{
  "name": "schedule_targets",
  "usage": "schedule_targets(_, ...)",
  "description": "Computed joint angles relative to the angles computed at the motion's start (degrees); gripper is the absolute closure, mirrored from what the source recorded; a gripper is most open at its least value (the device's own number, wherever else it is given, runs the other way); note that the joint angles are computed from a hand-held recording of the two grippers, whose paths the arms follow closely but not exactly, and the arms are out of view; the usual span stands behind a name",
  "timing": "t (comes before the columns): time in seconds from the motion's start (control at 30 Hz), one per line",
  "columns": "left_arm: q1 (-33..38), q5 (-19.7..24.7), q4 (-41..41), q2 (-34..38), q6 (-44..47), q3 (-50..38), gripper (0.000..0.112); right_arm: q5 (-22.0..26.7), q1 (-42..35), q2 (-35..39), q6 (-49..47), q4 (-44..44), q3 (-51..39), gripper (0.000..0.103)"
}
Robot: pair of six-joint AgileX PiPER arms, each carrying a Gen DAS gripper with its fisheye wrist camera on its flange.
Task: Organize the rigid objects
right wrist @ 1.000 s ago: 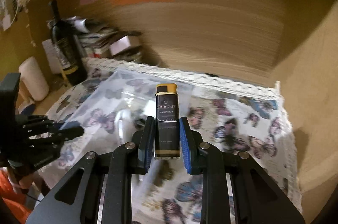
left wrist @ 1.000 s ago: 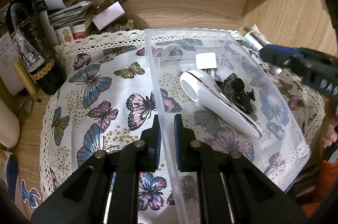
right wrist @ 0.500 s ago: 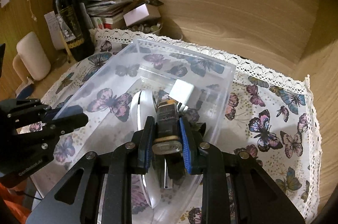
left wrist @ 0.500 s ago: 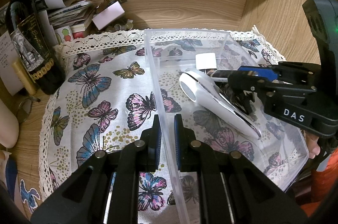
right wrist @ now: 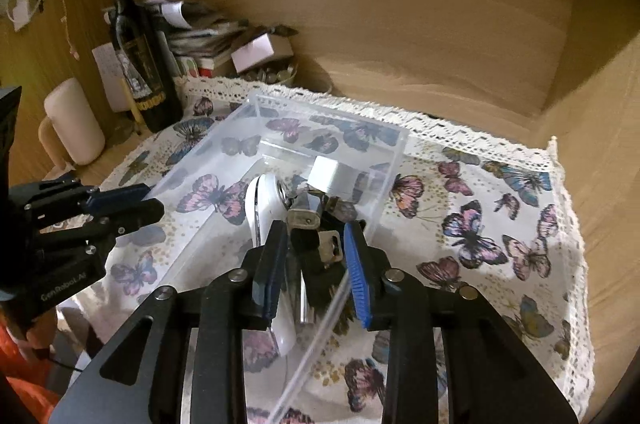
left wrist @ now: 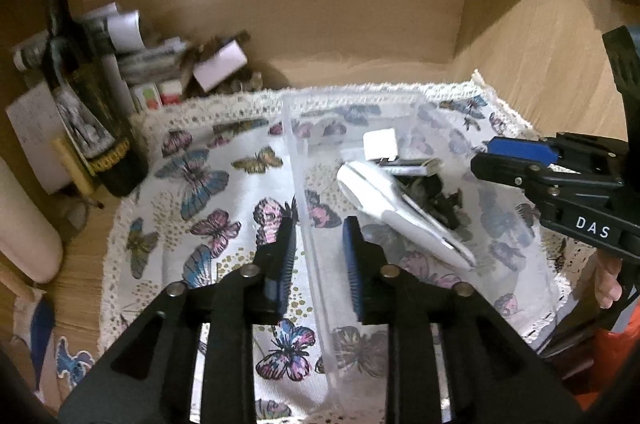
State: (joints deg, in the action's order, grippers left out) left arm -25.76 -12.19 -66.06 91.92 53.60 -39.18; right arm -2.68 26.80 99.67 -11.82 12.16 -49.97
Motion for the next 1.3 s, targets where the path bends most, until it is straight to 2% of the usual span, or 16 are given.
schedule_targets(0.1, -3.1, -3.42, 0.37, -4.25, -1.54, 2.72, 0.069, -2.59, 0.43, -4.0, 1.58, -0.82, 4.13, 0.071)
schedule_targets(0.17, -6.1, -7.1, 0.08, -7.39, -2.57, 4.82, 0.06, -4.91, 1.12, -7.17, -1.04, 2.38, 7.44, 0.067)
schedule_targets(0.23, -8.61, -10.11, -0.51, -9.91, -3.15, 6.44, 0.047, -7.14, 2.09, -10.38, -3.8, 5.52, 10.66, 0.058)
schedule_targets(0.27, -10.32, -12.26, -0.56, -11.52, -4.08, 7.44, 0.043, -8.19, 2.52, -11.73, -5.04, 6.95, 12.0, 0.05)
schedule_targets(0.3, -11.32, -13.61, -0.42, -12.63, -4.83, 8.21, 0.033, -9.69, 3.14, -13.21, -6.8, 9.08, 13.58, 0.042)
schedule_targets(0.33, -12.52, -15.29, -0.3, -13.76, -5.7, 9.03, 0.024, -11.5, 4.05, -14.78, -9.31, 11.99, 15.23, 0.038)
schedule_targets(0.4, -15.47, -19.55, -1.01, -15.75, -6.64, 10.55, 0.017, -15.04, 6.16, -17.68, -14.26, 17.78, 18.19, 0.026)
schedule_targets(0.47, -18.75, -24.14, -3.21, -17.67, -6.3, 11.7, 0.015, -18.33, 8.38, -20.38, -18.24, 22.82, 20.71, 0.017)
schedule_targets(0.53, -21.64, -28.37, -4.81, -19.18, -6.76, 12.66, 0.01, -20.67, 10.23, -22.73, -20.42, 25.95, 22.54, 0.01)
schedule_targets(0.6, -23.65, -31.5, -5.75, -20.32, -7.68, 13.44, 0.01, -22.64, 11.62, -24.88, -20.69, 27.28, 24.18, 0.0)
schedule_targets(0.77, -27.48, -37.04, -7.73, -21.72, -8.04, 14.53, 0.01, -29.85, 17.01, -28.07, -24.51, 34.65, 27.01, 0.0)
schedule_targets(0.93, -29.87, -39.58, -8.96, -22.14, -7.38, 14.89, 0.009, -32.64, 19.19, -28.35, -24.4, 36.21, 27.96, 0.0)
schedule_targets(1.07, -31.08, -40.79, -9.29, -22.19, -7.33, 15.03, 0.009, -32.4, 19.16, -29.01, -24.18, 35.97, 28.53, 0.0)
schedule_targets(1.3, -30.44, -39.78, -8.61, -22.3, -8.02, 15.2, 0.009, -32.67, 19.32, -28.95, -24.12, 36.06, 28.55, 0.0)
